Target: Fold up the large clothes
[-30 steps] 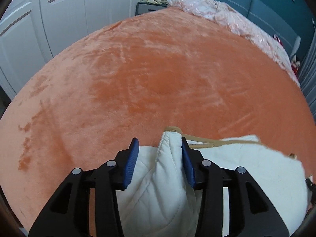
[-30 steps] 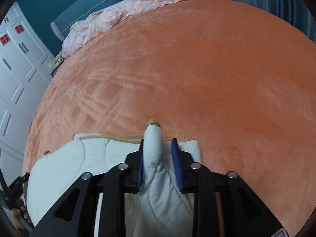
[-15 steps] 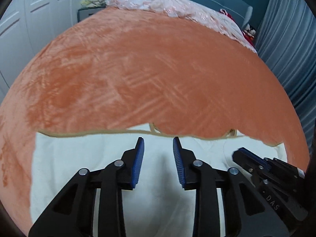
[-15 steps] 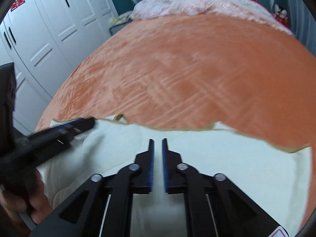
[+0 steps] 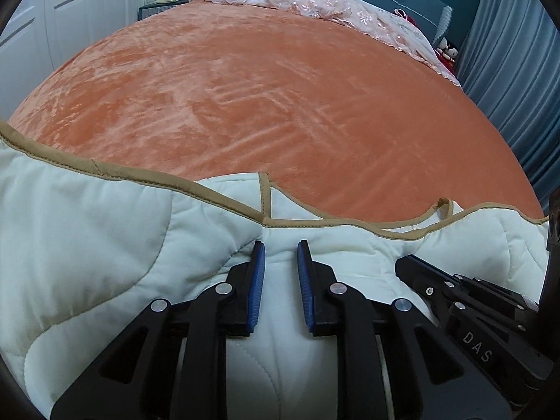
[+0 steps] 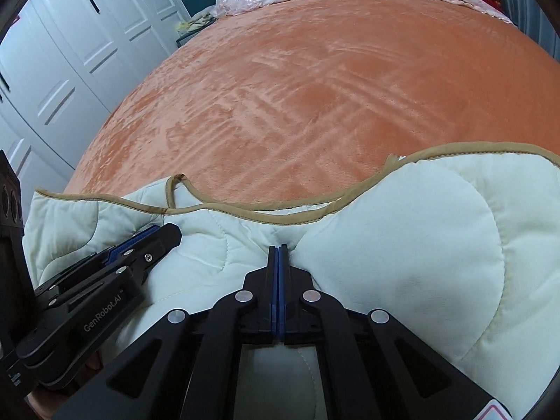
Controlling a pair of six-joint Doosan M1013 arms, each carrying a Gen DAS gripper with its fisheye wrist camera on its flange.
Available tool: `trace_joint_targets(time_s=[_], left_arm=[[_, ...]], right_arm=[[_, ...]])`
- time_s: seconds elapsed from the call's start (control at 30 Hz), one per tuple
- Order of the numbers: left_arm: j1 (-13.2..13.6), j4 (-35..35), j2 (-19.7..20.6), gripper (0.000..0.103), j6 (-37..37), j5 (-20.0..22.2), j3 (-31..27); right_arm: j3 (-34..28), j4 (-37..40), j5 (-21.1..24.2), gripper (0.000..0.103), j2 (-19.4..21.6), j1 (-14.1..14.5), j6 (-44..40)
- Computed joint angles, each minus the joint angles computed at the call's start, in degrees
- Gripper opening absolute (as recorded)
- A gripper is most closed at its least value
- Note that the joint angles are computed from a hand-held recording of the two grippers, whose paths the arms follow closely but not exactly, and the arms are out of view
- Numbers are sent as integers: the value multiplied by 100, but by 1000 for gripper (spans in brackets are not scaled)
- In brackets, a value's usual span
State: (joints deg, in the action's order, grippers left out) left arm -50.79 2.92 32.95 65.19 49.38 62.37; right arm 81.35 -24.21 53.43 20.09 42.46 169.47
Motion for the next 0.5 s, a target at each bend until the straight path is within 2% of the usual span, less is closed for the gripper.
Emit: trace_joint_targets(time_s=[0.37, 0.5], left_arm=[[-15, 105, -21, 19, -86, -256, 122], [5, 23, -10, 19, -72, -171, 55]], right_arm=[[175, -261, -297, 0, -55, -3, 340], [184, -269, -323, 0, -90, -9, 406]])
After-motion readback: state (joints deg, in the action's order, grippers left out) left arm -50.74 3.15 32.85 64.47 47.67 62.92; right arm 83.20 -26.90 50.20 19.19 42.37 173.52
